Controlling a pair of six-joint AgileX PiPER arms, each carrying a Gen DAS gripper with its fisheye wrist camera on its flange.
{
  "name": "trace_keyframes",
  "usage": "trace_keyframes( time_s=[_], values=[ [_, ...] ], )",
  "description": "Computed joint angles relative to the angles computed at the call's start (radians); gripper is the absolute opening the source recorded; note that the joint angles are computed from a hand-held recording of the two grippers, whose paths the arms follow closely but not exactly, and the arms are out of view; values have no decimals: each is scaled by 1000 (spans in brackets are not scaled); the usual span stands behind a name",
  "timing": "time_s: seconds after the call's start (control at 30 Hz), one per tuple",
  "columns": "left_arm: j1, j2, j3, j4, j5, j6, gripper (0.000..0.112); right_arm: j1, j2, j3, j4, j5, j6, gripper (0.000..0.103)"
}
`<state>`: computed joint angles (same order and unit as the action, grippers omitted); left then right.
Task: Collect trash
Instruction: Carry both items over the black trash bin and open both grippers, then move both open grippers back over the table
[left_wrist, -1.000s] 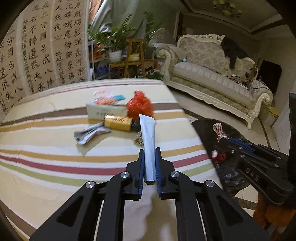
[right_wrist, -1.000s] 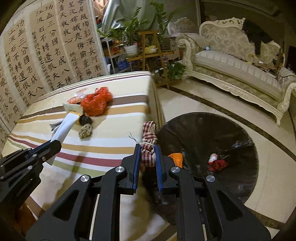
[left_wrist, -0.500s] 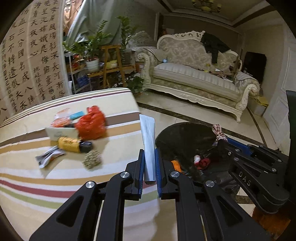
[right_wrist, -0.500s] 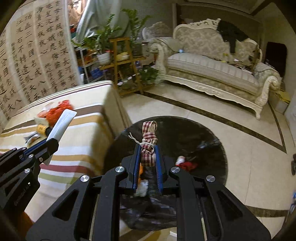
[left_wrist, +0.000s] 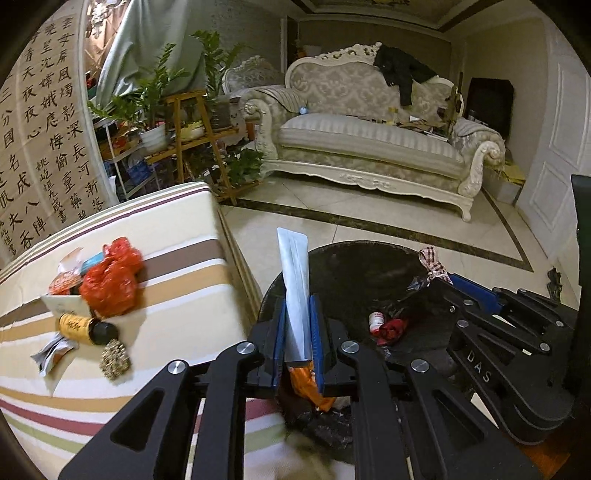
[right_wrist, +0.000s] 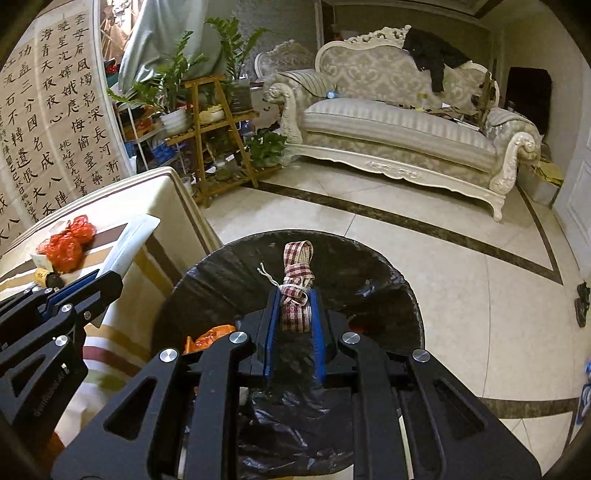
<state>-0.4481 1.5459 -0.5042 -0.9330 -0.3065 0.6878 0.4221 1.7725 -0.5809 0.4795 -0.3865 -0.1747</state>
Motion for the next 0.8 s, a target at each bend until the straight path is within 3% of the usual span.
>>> trace_keyframes(
  time_s=[0.07, 0.13, 0.2, 0.43, 0.53, 0.8],
  values=[
    [-1, 11, -7, -14, 1, 12, 19, -21, 10, 0, -37, -3, 40, 21],
    [-2, 20, -18, -39, 10, 30, 30, -17, 11, 0, -19, -7, 42, 36],
    [-2, 18, -16, -46, 4, 32, 44, -28, 7, 7, -30, -14, 54, 36],
    [3, -5, -9, -98, -6, 66, 61, -23, -8, 18, 7, -22, 39, 47],
    [25, -28, 0, -103, 6, 75, 68, -12, -19, 20, 25, -24, 27, 54],
    [121, -121, 71, -119, 25, 111, 70, 52, -35, 3, 59, -5, -1, 55]
  ],
)
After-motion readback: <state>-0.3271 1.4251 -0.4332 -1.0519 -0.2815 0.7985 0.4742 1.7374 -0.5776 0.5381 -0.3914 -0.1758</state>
